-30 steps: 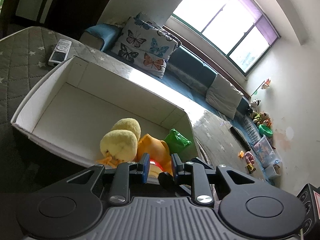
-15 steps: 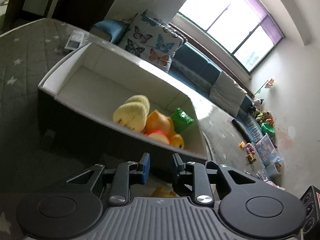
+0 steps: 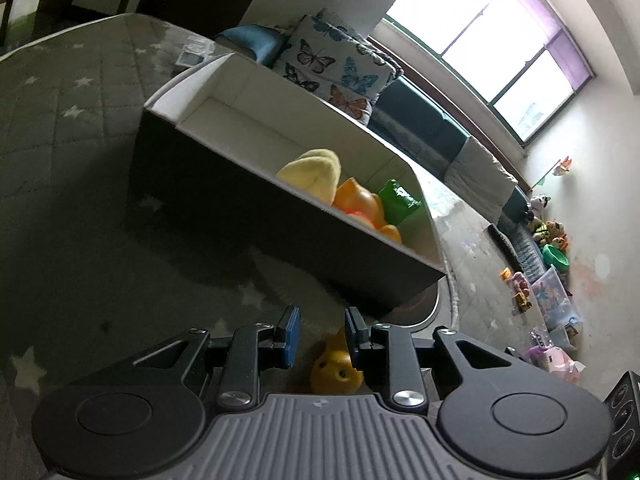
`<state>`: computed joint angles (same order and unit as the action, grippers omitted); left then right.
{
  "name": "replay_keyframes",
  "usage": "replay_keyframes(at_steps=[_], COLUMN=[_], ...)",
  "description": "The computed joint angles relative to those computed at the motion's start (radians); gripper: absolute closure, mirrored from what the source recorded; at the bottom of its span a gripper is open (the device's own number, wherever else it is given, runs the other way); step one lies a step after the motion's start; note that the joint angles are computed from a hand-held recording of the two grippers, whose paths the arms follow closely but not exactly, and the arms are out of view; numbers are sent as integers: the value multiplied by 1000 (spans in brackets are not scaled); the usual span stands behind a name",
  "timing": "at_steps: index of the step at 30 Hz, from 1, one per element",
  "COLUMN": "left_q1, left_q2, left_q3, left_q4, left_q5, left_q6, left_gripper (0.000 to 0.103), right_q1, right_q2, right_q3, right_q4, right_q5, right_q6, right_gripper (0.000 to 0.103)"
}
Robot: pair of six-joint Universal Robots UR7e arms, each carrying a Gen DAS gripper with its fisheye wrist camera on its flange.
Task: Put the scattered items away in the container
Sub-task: 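Move the left tool down to the small yellow rubber duck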
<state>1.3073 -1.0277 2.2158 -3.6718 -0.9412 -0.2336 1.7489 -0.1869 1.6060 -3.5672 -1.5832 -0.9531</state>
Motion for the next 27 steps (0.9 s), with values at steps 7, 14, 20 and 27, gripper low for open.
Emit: replay_keyframes(at_steps=[7, 14, 20, 27], left_q1=[-2, -10, -18, -19], left_q2=[6, 16, 26, 30], left_q3=[30, 58, 74, 75], left_q4=[-17, -40, -44, -33], left_q5=[31, 52, 55, 54], left_q6=[-35, -55, -50, -54], left_gripper=[76, 76, 75, 75], right_q1=[-3, -11, -16, -14], right_q2=[-4, -8, -3, 5], right_q3=[20, 42, 52, 43], right_q4=[-4, -9, 0, 15], right_q5=[-12, -16, -28, -39], right_q6=[6, 22, 27, 13], right_gripper=[19, 17, 17, 17])
